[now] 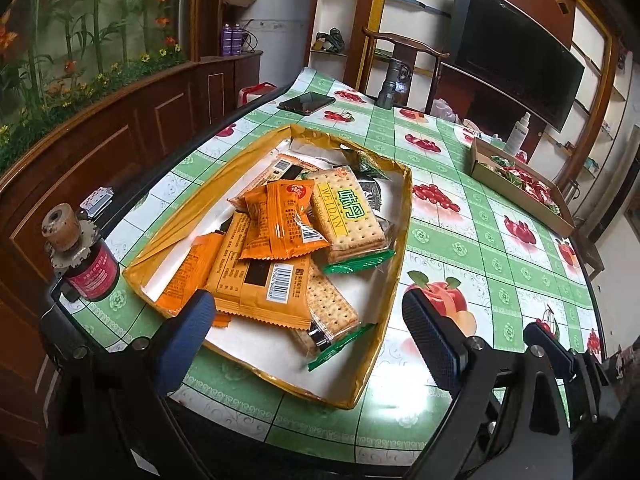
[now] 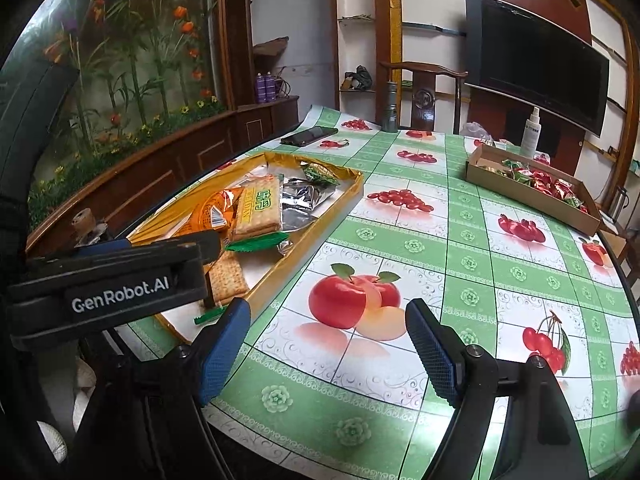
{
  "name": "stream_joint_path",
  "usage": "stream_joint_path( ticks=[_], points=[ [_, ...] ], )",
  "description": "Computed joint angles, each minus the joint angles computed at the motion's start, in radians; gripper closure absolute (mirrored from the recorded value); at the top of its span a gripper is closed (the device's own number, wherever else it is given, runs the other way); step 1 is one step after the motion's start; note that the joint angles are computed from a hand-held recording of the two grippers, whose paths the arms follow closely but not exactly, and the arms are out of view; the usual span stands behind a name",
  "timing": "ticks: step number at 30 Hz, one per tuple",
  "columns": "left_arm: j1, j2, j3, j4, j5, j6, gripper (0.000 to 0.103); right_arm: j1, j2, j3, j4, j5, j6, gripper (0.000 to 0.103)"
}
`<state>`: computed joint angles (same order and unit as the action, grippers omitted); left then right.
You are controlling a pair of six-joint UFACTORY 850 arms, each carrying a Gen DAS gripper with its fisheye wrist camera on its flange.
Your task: Organize snacks
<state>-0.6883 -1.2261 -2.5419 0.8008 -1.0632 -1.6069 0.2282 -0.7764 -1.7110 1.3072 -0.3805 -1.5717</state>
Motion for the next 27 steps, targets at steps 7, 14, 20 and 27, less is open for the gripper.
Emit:
stream_joint_path(
  ticks=[7, 14, 20, 27],
  points=[
    [0.000, 0.057, 0.106, -0.030, 0.059, -0.011, 0.008, 0.000, 0.010, 0.014, -0.070, 0.038, 0.085, 0.021],
    [-0.044, 0.083, 0.140, 0.116, -0.057, -0.094, 0.008, -0.009, 0.048, 0.064, 0.033, 0.054, -0.001, 0.021],
    [-0.136, 0.138, 0.232, 0.473, -0.309, -0.244, 0.002, -0.014, 0.085, 0.113, 0.188, 0.035, -0.170, 0.021],
    [-0.123, 0.225, 0.384, 0.517, -0.196, -0.371, 0.000, -0.021, 0.086, 0.117, 0.206, -0.002, -0.184, 0.021]
  ],
)
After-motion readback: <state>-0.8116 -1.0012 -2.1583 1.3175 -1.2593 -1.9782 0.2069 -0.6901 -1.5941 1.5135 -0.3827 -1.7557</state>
